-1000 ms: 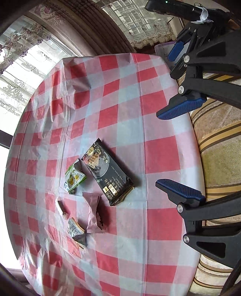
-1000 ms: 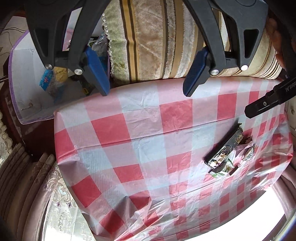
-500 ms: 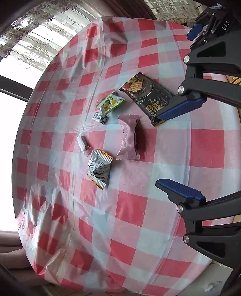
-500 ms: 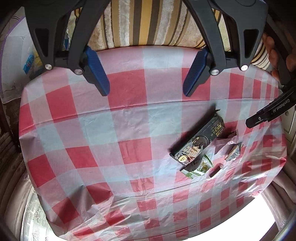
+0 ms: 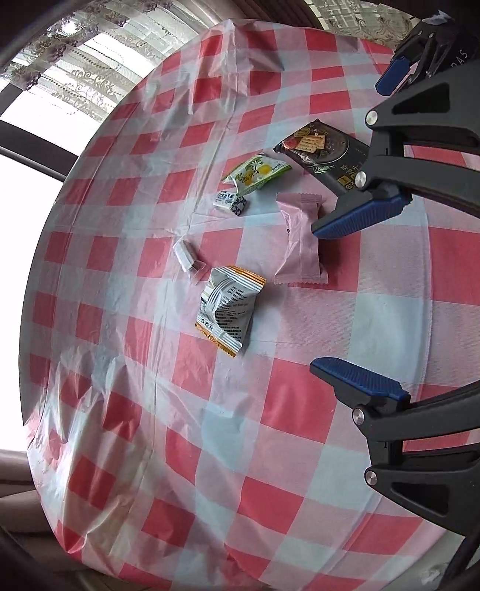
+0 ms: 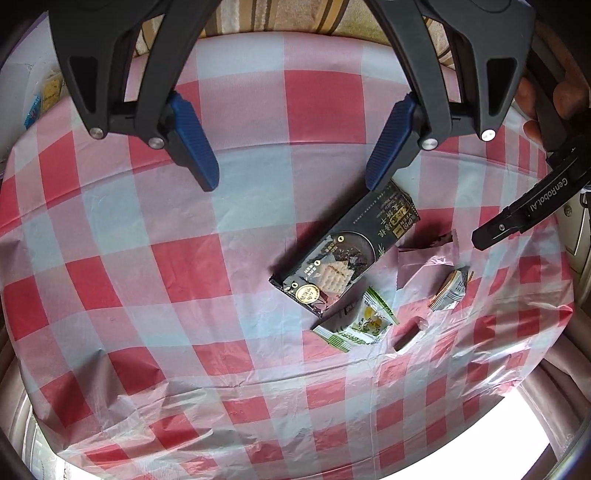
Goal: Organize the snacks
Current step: 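Move both open tools back over the black cracker box and pink bar, then grasp the silver chip bag with the left tool while the right tool grasps the black cracker box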
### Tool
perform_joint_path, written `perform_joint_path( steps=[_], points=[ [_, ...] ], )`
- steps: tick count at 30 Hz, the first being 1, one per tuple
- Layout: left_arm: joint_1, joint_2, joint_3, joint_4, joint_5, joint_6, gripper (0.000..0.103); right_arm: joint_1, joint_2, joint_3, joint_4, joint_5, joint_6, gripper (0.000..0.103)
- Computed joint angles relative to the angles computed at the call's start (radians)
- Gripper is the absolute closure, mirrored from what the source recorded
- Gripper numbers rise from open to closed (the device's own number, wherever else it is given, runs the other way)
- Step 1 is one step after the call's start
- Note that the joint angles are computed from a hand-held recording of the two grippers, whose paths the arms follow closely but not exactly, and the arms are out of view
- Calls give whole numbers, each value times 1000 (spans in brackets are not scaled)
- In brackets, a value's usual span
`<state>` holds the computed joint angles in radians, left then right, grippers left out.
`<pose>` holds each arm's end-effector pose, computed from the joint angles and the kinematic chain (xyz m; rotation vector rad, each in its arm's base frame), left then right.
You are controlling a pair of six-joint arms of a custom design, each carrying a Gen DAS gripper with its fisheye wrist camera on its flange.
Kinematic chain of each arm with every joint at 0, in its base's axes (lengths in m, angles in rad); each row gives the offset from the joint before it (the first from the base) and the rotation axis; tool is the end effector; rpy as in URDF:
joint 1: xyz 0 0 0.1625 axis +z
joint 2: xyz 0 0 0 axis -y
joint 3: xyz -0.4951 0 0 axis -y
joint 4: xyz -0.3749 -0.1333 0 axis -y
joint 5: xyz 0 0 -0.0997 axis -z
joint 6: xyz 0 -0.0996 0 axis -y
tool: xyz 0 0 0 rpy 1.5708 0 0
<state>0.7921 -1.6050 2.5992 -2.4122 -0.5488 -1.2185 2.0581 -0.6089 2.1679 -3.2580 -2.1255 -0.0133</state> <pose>-0.0399 -0.3513 0.2765 -0.4029 2.2522 -0.9827 0.3150 -0.4218 -0.0004 0.6007 -2.5422 0.3375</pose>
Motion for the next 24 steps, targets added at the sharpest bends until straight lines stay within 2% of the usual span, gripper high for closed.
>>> perform_joint_path(
  steps=[2, 7, 11, 17, 19, 22, 23, 24],
  points=[
    [27, 16, -3, -75, 10, 56, 35, 1, 17, -25, 19, 0, 22, 19],
    [108, 95, -19, -333, 42, 271, 26, 0, 55, -97, 72, -13, 113, 19],
    [186, 158, -51, -506, 21, 447, 22, 10, 89, -146, 83, -41, 142, 18],
    [284, 222, -102, -610, -47, 599, 22, 26, 135, -199, 120, -95, 170, 16],
    [302, 239, -115, -621, -62, 631, 22, 34, 152, -218, 127, -103, 160, 16],
    [302, 264, -119, -652, -46, 692, 22, 51, 172, -247, 149, -148, 131, 16],
    [301, 272, -119, -656, -37, 705, 26, 53, 176, -253, 149, -156, 126, 16],
    [297, 277, -121, -646, -23, 708, 34, 56, 181, -257, 141, -168, 121, 16]
  ],
)
